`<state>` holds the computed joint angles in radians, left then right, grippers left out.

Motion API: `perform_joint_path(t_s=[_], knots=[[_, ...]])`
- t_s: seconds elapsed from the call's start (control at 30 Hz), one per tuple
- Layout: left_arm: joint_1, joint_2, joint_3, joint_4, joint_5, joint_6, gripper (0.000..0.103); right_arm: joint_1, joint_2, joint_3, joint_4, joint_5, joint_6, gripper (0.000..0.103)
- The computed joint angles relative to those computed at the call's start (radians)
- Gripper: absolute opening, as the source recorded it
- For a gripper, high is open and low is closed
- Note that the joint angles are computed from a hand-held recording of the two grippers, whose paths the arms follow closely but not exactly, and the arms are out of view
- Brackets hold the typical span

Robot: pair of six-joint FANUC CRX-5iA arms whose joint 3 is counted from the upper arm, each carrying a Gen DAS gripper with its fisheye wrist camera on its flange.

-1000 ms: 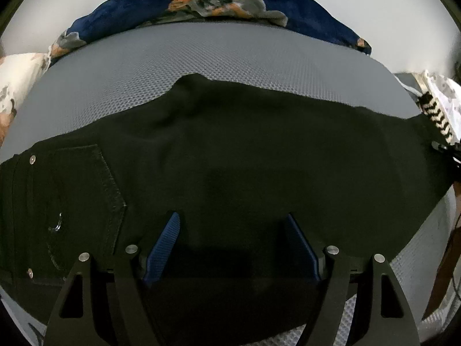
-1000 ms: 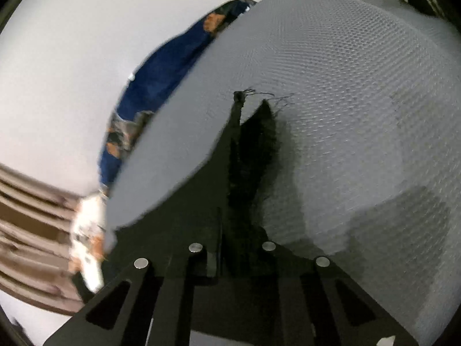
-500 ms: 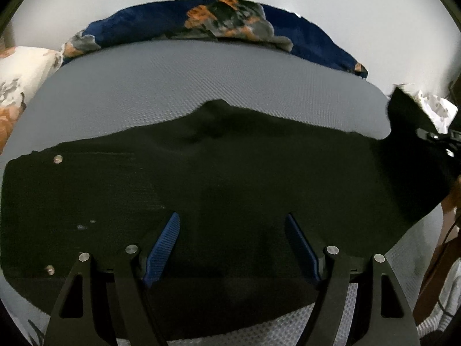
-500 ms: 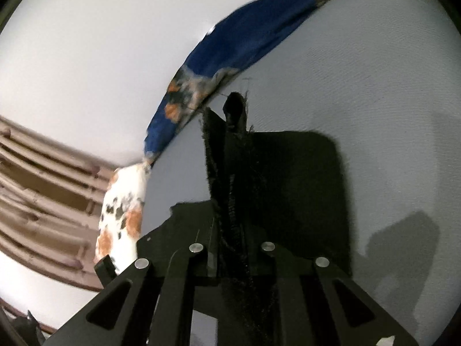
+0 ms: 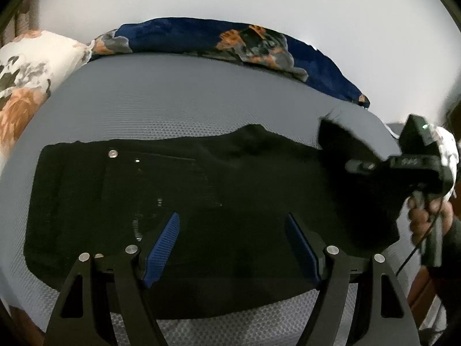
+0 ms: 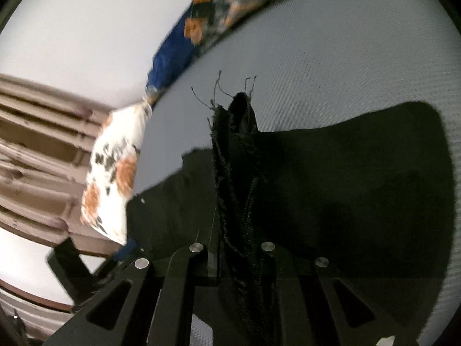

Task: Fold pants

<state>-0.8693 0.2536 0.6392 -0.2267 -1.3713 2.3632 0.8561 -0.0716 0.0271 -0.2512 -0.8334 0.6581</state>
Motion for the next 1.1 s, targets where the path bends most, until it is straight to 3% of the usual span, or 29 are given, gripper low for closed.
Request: perform_joint_path(t_s=[0.23,0.3,0.37,0.47,0.6,0.73,0.9,1.03,1.1], knots=[[0.027,-0.053,-0.088,0.039,0.076,0.008,0.076,0.072,0.1,0.082,0.095,-0.093,-0.024,0.013],[0.03,-0.059,-0.101,0.045,0.088,0.005,0.076,0.079,0.112,0.096,0.103,-0.11,-0.027,0.019],[0.037,-0.064,-0.115,0.059,0.103,0.005,0.076,0.073,0.118,0.111,0.079,-0.12,-0.028,0.037],[0.051,-0.072,-0.14,0.096,0.132,0.005,0.076,0.078,0.113,0.114,0.062,-0.11,-0.037,0.053],[0.067,-0.072,-0.159,0.155,0.159,-0.022,0.076,0.123,0.082,0.08,0.15,-0.08,-0.126,0.053],[0.08,-0.061,-0.172,0.228,0.191,-0.063,0.076,0.193,-0.006,-0.035,0.336,-0.047,-0.318,0.054],[0.104,-0.033,-0.196,0.361,0.254,-0.119,0.075,0.274,-0.092,-0.139,0.54,-0.106,-0.532,0.055],[0.126,0.006,-0.208,0.48,0.288,-0.17,0.073,0.315,-0.149,-0.208,0.637,-0.138,-0.662,0.057],[0.142,0.018,-0.234,0.558,0.308,-0.189,0.066,0.327,-0.169,-0.242,0.67,-0.129,-0.722,0.059]])
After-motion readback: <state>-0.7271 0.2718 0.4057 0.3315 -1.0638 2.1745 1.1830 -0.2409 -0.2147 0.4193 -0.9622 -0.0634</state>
